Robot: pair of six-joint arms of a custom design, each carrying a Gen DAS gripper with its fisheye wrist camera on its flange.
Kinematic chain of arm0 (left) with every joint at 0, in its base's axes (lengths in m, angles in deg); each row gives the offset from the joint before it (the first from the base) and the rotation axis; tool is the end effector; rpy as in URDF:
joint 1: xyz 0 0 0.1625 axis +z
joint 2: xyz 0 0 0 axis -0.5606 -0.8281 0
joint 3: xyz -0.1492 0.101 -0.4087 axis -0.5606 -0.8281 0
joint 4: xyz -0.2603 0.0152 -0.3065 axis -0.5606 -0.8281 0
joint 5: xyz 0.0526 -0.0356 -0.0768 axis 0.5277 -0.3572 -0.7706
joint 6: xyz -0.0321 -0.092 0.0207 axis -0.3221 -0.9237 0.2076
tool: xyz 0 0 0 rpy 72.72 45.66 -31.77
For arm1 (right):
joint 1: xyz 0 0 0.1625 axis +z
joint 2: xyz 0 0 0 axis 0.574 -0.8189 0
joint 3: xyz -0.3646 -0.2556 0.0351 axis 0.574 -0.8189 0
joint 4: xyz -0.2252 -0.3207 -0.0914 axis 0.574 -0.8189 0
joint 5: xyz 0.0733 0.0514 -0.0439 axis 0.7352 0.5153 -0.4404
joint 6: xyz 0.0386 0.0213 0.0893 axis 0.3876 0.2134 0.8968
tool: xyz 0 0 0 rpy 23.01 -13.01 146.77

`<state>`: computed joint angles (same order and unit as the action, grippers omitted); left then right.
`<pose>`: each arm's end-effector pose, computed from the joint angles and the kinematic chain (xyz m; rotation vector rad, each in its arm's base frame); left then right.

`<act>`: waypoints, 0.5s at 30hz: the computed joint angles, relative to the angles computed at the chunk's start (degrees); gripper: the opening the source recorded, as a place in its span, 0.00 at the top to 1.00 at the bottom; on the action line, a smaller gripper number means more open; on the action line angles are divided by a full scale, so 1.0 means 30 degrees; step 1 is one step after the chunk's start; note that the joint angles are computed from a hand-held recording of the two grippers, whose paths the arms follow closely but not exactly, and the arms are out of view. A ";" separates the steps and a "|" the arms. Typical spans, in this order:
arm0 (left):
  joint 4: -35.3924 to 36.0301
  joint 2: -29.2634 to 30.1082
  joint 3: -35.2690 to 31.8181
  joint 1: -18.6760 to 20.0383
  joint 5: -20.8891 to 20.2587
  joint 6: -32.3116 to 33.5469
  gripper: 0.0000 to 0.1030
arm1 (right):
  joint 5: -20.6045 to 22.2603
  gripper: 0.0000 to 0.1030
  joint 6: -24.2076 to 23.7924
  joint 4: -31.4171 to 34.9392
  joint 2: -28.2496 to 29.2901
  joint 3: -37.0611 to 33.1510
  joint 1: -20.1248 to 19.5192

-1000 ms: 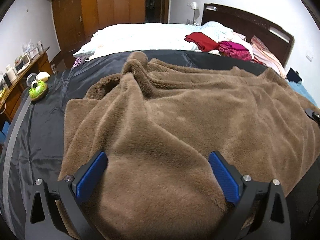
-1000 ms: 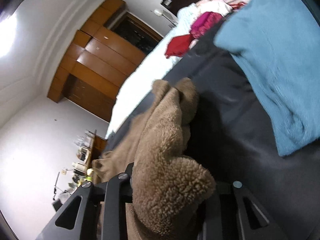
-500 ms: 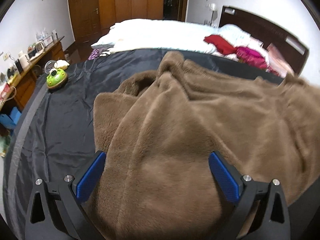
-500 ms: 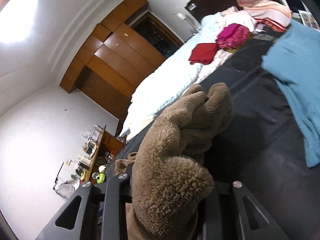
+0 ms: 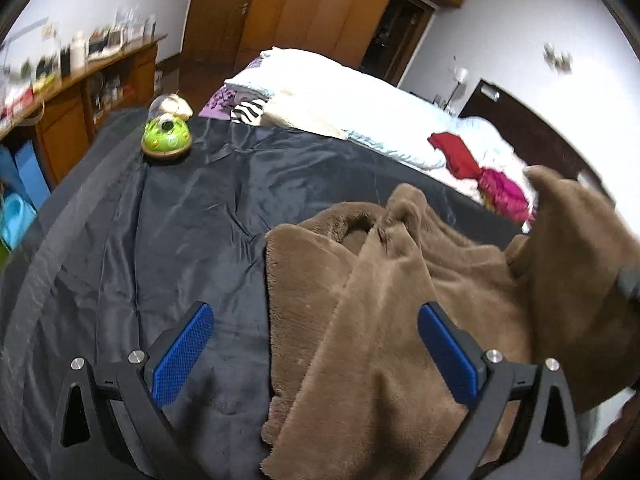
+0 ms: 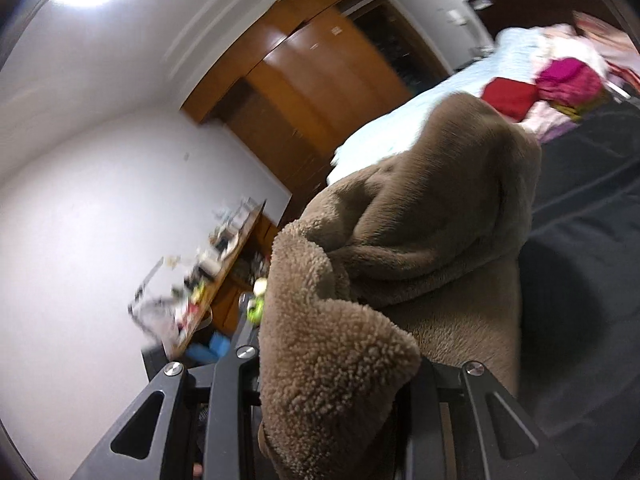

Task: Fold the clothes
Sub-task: 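Raise the held sweatshirt edge with the right gripper while the left gripper grasps fabric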

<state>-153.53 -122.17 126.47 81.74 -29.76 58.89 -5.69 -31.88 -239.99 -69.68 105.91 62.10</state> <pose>-0.2367 -0.5549 0.1731 0.1984 2.5800 -0.9160 0.1899 -0.4854 0.3129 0.3080 -2.7910 1.3061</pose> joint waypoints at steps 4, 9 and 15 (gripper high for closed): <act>-0.0767 -0.0335 0.0157 0.0601 -0.2019 -0.0095 0.01 | -0.1433 0.70 -0.1606 -0.0486 0.1795 -0.0140 0.1137; -0.1143 -0.0386 0.0104 0.0892 -0.3543 -0.0019 0.01 | -0.4015 0.70 -0.4526 -0.2226 0.4005 -0.0058 0.2383; -0.1675 -0.0097 -0.0142 0.1830 -0.7670 0.0161 0.01 | -0.5233 0.70 -0.6718 -0.4089 0.5028 0.0135 0.2673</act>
<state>-158.56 -122.46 126.04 87.24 -52.77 59.38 -21.39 -52.03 -252.26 -54.60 106.31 70.12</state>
